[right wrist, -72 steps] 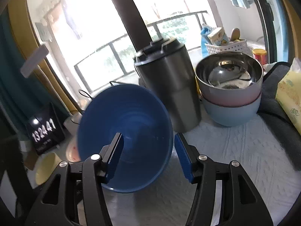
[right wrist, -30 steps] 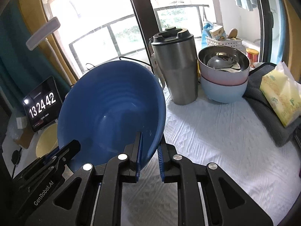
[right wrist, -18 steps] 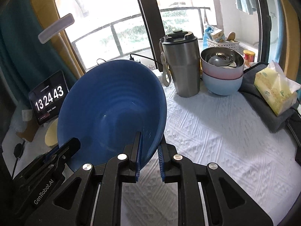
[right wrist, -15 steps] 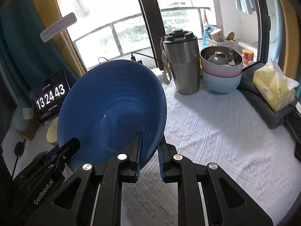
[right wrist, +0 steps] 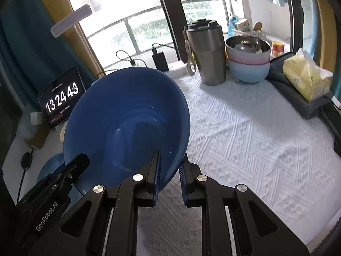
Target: Organize plates and bowls
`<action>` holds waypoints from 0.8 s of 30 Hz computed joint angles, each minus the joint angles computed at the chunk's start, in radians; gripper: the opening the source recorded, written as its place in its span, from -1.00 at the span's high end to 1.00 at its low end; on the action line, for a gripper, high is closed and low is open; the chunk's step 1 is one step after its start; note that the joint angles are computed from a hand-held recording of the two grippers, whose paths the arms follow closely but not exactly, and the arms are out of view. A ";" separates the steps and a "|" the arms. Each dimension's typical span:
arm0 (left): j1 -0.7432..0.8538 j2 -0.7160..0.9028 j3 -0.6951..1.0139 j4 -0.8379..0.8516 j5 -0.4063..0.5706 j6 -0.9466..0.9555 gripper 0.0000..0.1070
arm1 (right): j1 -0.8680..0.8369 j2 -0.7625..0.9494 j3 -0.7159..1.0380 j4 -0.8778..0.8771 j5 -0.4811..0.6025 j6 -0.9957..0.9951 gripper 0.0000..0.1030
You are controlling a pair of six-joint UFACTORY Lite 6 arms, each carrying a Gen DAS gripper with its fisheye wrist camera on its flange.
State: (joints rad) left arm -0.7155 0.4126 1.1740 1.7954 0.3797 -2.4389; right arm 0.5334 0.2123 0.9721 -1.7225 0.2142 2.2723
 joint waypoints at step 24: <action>0.031 -0.100 -0.150 0.104 -0.113 -0.117 0.50 | 0.071 -0.011 -0.029 0.323 0.026 -0.221 0.54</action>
